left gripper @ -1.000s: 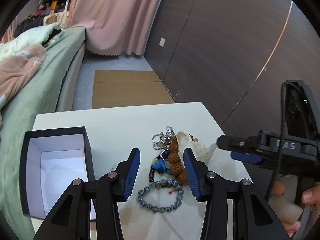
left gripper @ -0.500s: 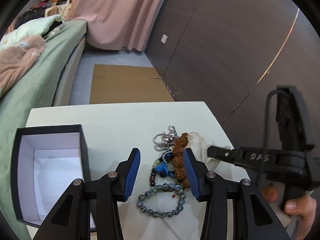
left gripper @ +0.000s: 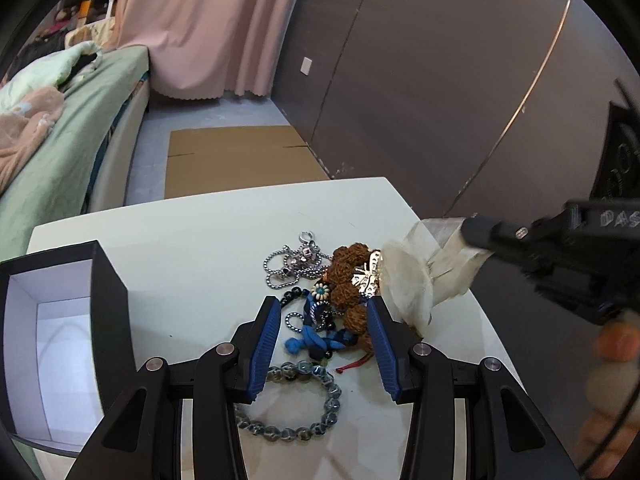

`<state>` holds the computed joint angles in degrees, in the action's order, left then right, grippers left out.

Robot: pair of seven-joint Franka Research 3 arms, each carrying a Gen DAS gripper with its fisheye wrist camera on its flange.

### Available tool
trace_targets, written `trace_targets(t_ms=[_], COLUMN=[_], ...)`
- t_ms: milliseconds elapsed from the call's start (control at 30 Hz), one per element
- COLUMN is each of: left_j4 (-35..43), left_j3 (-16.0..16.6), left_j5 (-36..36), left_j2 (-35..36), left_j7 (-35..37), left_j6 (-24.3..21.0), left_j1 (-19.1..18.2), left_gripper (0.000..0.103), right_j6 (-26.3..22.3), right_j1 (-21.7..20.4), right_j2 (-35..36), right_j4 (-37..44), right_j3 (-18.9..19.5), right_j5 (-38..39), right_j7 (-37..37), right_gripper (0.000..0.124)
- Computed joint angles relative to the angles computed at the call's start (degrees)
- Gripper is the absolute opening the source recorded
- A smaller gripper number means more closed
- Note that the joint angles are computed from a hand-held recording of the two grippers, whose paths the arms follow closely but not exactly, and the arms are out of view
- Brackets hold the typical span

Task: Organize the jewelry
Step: 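Lift the white pouch with the right tool while the left tool grasps the brown bead bracelet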

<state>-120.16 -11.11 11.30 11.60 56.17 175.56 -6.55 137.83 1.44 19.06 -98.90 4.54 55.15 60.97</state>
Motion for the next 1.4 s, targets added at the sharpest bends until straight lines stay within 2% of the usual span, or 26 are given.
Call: trace_targets(t_ms=[67, 200, 400, 567, 800, 833, 867, 933, 967, 1100, 1267, 1400], left_j4=[0.18, 0.44, 0.31, 0.18, 0.51, 0.58, 0.65, 0.92, 0.97, 1.06, 1.71, 3.02], left_j3=[0.49, 2.33, 1.73, 3.12, -0.09, -0.69, -0.69, -0.10, -0.24, -1.14, -1.29, -1.16], left_j5=[0.81, 3.50, 3.82, 6.36, 3.00, 2.23, 2.03, 2.29, 2.06, 0.82, 0.51, 0.57], left_j2=[0.25, 0.39, 0.40, 0.17, 0.74, 0.88, 0.94, 1.13, 1.21, 1.60, 2.36, 3.55], left_j7=[-0.55, -3.19, -3.93, -5.92, -2.94, -2.14, -1.83, -1.93, -1.64, -0.17, 1.16, 1.85], left_j6=[0.13, 0.36, 0.87, 1.29, 1.16, 1.06, 0.93, 0.75, 0.78, 0.69, 0.04, -2.35], left_j1=[-0.57, -2.15, -1.36, -2.66, 0.18, 0.63, 0.54, -0.12, -0.05, 0.52, -0.03, -0.55], left_gripper=[0.046, 0.046, 0.046, 0.043, 0.041, 0.041, 0.041, 0.041, 0.041, 0.041, 0.041, 0.041], right_j6=[-1.33, -8.20, -16.34, -21.63, -26.09, -25.74, -23.28, -12.97, -10.06, -10.82, -13.44, -17.28], right_j1=[-1.16, -3.17, -5.09, -6.46, -7.08, -6.84, -6.35, -2.14, -0.46, -0.82, -2.58, -3.64], right_j2=[-0.60, -0.12, 1.00, 0.93, -0.29, -0.79, -1.43, -3.76, -3.58, -0.05, 2.19, 4.54], right_j4=[-0.34, 0.70, 1.62, 1.13, -0.66, -1.01, -1.34, -2.57, -2.50, -0.04, 2.09, 3.49], right_j3=[0.59, 0.89, 1.17, 0.90, 0.36, 0.19, 0.33, -1.36, -2.06, -1.39, 0.31, 1.08], right_j5=[3.35, 9.36, 16.81, 22.96, 28.33, 28.67, 27.70, 19.95, 16.24, 12.02, 13.55, 13.99], right_j7=[-1.66, -4.35, -6.73, -9.31, -13.22, -13.75, -13.75, -12.04, -9.52, -3.15, -2.95, -1.55], right_gripper=[0.004, 0.004, 0.004, 0.004, 0.004, 0.004, 0.004, 0.004, 0.004, 0.004, 0.004, 0.004])
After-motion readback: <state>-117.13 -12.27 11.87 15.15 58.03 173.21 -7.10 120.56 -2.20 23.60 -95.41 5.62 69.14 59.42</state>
